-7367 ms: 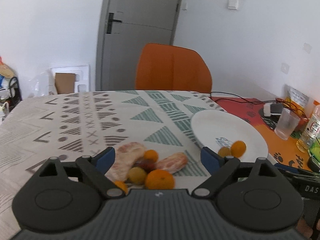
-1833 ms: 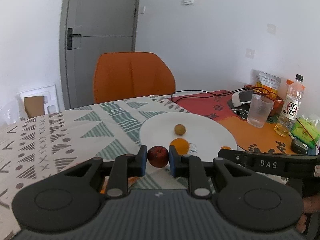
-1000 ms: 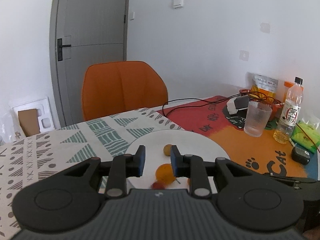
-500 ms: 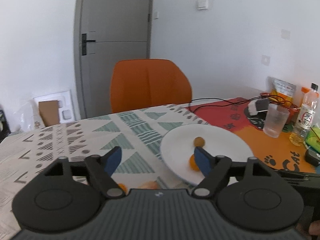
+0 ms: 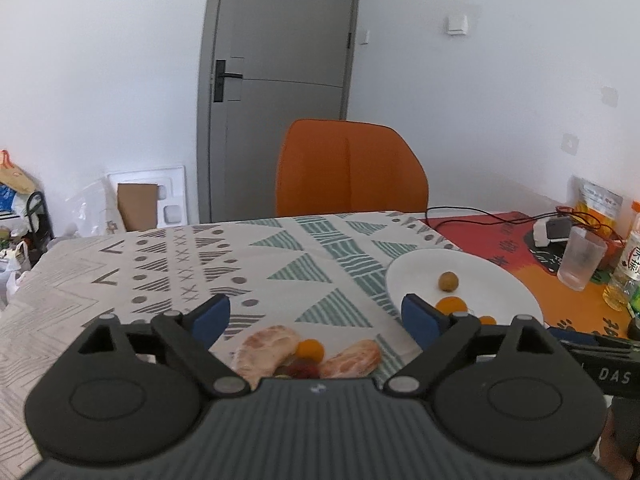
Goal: Organize fruits
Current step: 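Withdraw both open tools from the bowl back toward the fruit pile, then grasp a large orange with the right tool while the left tool grasps a yellow fruit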
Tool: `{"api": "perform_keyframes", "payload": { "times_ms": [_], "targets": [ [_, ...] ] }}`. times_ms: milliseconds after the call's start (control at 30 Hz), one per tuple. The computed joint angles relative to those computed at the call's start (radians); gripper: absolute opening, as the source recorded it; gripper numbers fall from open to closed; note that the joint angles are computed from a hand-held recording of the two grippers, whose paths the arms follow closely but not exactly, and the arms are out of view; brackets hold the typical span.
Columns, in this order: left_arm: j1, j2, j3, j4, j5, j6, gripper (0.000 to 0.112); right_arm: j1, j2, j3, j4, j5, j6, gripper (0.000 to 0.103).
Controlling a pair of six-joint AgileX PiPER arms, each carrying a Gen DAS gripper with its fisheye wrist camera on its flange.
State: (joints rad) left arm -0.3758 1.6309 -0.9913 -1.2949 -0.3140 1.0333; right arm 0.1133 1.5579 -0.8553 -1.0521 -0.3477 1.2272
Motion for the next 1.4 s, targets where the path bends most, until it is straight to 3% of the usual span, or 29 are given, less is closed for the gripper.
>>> {"api": "perform_keyframes", "payload": {
  "times_ms": [200,467,900,1100,1400],
  "targets": [
    [0.031,-0.038,0.055,0.020,-0.016,-0.042,0.092,0.041,-0.016,-0.002,0.017,0.023,-0.022,0.097],
    [0.096,-0.069,0.116,0.082,-0.001,-0.128,0.093,0.109,-0.010,-0.020,-0.014,0.069,0.008,0.102],
    [0.175,-0.052,0.167,0.284,0.039,-0.357,0.093,0.197,0.049,-0.074,-0.099,0.122,0.071,0.102],
    [0.221,-0.059,0.198,0.488,0.074,-0.548,0.093,0.231,0.091,-0.114,-0.234,0.122,0.198,0.102],
    [0.276,-0.033,0.203,0.533,0.102,-0.601,0.093,0.269,0.201,-0.226,-0.503,0.079,0.463,0.100]
  ]
}}
